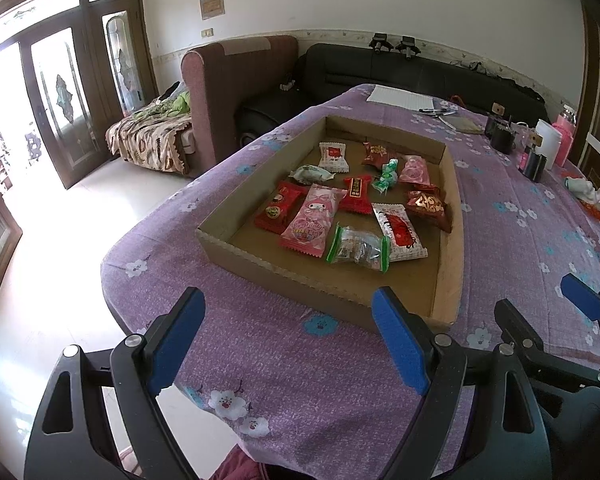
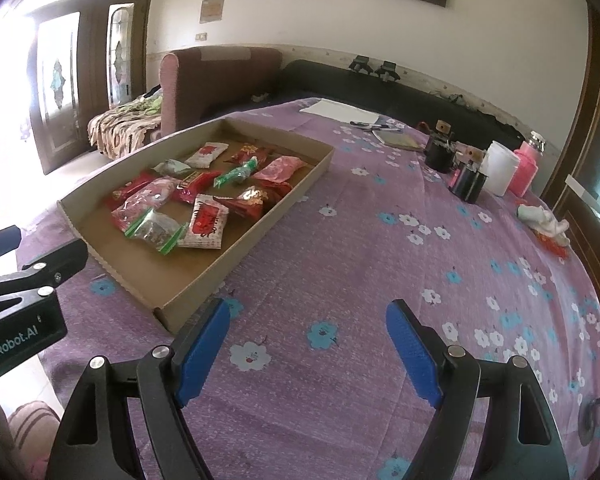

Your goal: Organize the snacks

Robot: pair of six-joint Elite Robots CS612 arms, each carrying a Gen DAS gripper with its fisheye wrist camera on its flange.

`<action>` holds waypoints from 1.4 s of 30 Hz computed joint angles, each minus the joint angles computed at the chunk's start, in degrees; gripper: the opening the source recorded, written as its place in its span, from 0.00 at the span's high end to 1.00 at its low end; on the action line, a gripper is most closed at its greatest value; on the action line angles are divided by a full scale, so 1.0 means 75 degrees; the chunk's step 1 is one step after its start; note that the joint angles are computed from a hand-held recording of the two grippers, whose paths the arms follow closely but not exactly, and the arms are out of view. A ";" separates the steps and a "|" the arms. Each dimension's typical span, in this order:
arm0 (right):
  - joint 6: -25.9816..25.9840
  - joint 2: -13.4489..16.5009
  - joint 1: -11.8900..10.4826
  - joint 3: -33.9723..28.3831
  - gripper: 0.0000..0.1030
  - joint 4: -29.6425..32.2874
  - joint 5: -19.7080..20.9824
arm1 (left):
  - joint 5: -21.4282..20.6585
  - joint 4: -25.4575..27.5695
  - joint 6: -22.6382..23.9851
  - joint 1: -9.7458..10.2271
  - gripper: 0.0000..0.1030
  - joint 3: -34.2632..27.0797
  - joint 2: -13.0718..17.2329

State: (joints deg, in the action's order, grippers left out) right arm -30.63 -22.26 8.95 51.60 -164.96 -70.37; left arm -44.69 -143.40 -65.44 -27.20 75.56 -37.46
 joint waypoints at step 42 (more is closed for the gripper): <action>0.0650 -0.0257 -0.0161 0.0650 0.18 -0.1580 0.0576 | 0.2171 0.0633 -0.1590 -0.0342 0.16 0.0663 -0.0521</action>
State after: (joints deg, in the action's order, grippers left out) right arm -25.75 -24.18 7.74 56.48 -176.82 -66.05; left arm -28.41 -138.66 -77.37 -29.77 80.54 -41.37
